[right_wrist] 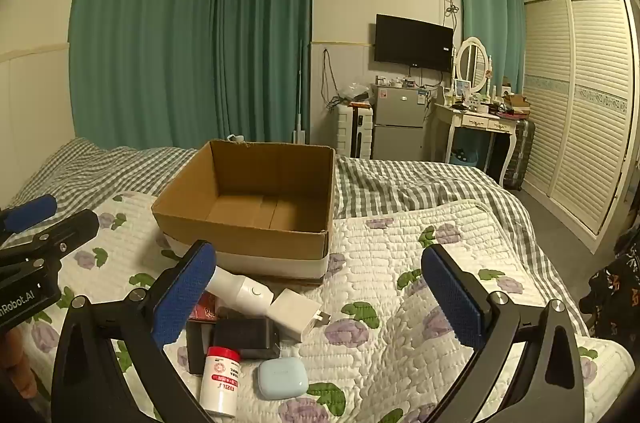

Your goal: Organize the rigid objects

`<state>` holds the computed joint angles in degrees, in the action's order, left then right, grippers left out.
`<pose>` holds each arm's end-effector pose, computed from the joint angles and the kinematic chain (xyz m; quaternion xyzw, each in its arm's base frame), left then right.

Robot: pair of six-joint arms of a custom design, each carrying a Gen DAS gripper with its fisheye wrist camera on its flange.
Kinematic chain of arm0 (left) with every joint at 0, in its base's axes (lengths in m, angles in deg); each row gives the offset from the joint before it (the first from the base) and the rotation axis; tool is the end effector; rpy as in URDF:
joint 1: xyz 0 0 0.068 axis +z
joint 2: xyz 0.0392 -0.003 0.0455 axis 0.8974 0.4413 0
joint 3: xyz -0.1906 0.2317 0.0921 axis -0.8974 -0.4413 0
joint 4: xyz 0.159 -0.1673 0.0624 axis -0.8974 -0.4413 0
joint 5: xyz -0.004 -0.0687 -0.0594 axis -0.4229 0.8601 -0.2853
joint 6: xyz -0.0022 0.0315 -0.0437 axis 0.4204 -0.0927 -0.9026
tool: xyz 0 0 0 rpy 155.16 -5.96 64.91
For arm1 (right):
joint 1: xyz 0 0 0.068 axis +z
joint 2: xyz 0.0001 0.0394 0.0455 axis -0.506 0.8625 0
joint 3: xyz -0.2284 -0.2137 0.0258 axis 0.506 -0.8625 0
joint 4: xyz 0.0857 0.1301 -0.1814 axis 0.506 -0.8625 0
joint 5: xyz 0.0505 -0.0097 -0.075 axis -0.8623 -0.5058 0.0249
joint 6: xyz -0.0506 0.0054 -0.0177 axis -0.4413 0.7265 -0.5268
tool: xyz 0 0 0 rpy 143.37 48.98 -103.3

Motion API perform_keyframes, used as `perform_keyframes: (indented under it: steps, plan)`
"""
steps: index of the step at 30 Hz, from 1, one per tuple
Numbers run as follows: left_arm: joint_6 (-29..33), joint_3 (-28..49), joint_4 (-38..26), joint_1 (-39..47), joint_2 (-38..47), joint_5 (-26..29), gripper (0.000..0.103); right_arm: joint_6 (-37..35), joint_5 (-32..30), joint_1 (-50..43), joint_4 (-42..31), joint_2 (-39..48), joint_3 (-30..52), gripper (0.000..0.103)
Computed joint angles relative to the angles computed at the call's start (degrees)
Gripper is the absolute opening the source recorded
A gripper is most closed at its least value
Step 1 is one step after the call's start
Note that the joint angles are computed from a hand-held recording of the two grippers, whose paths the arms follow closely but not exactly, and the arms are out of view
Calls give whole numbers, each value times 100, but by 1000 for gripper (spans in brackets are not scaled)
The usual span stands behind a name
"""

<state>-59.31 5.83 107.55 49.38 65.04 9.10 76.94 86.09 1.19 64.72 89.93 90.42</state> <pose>0.2392 -0.0549 0.2136 0.0285 0.8411 -0.0082 0.5400 0.2483 0.1334 0.1919 -0.0097 0.8337 0.0038 0.5521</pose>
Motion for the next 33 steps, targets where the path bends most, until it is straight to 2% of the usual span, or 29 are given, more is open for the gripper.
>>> perform_keyframes:
  steps: [5, 6, 33]
  plan:
    - [-36, -9, -73, -61, -57, -27, 75, 0, -8, 2, -7, 6, -5, 103]
    - [-114, 82, -238, 13, -30, 106, 75, -22, 27, 23, 33, 21, -12, 103]
    - [-46, 19, -137, 100, -31, 144, 75, -27, 22, 57, 41, 51, -25, 103]
